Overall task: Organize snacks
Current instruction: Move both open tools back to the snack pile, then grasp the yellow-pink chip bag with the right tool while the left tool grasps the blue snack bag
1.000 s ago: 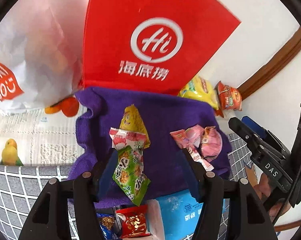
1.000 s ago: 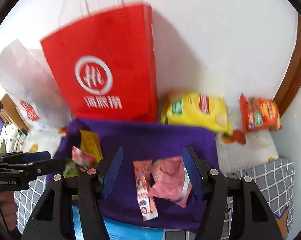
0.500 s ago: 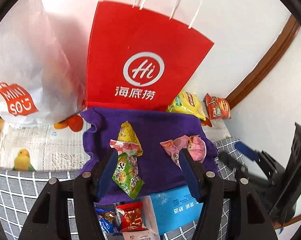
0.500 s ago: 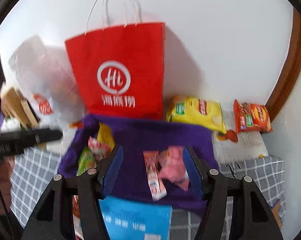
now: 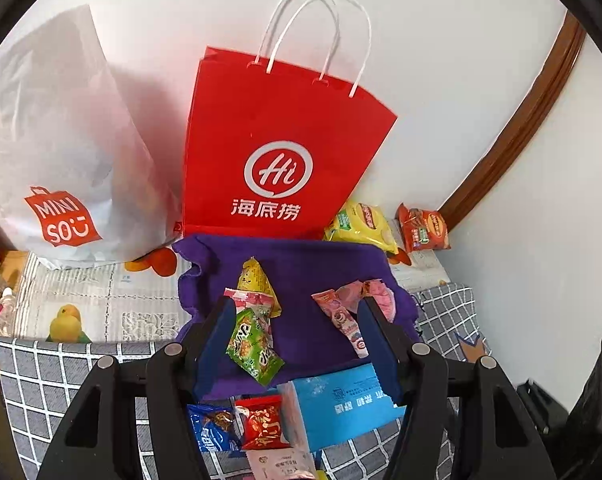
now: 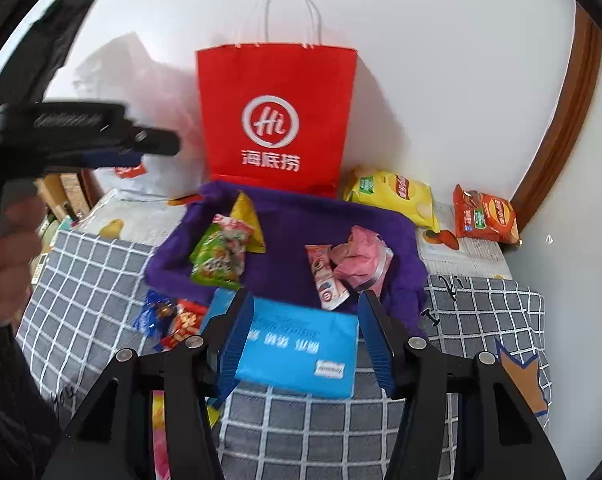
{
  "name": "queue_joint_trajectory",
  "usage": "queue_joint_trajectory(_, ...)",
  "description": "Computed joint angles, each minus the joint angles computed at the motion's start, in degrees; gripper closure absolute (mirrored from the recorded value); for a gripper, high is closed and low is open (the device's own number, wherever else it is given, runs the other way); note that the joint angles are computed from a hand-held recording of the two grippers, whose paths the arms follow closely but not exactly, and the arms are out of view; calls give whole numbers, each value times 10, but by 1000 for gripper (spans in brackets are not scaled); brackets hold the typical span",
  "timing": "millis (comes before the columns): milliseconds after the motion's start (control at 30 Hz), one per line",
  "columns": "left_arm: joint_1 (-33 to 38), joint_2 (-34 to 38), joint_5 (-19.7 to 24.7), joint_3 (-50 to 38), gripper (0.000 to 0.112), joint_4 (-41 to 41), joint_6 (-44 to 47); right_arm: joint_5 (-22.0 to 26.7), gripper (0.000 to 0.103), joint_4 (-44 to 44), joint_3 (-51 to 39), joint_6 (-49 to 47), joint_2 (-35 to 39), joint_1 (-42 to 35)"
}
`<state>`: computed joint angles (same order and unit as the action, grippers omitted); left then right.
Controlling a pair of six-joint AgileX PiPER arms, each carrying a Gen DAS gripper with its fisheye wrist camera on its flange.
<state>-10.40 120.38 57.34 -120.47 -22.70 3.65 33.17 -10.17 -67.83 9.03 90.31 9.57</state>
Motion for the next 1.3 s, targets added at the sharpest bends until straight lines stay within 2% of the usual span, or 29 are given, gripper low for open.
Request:
queue_joint_trajectory(167, 8, -55, -16, 67, 50, 14, 1, 1, 49, 68, 43, -48, -40, 6)
queue_joint_trajectory(300, 30, -117, -46, 167, 49, 10, 16, -11, 49, 114, 73, -72, -45, 23)
queue_joint_trajectory(500, 61, -165, -66, 265, 49, 7, 41, -19, 47, 212, 103, -123, -11, 62)
queue_joint_trajectory(733, 94, -209, -91, 364, 49, -17, 75, -30, 43, 243, 104, -99, 51, 111)
queue_joint_trajectory(933, 108, -226, -102, 417, 49, -26, 92, -45, 40, 199, 107, -23, 92, 138)
queue_joint_trajectory(1000, 108, -227, -106, 427, 49, -23, 89, -63, 32, 158, 116, 20, 98, 154)
queue_joint_trajectory(1100, 106, -227, -114, 443, 49, -22, 88, -72, 31, 60, 122, 106, 104, 180)
queue_joint_trajectory(1167, 103, -225, -119, 452, 49, -21, 87, -92, 33, 49, 144, 117, 88, 183)
queue_joint_trajectory(1300, 88, -210, -134, 465, 49, -1, 61, -102, 45, 43, 178, 89, 51, 186)
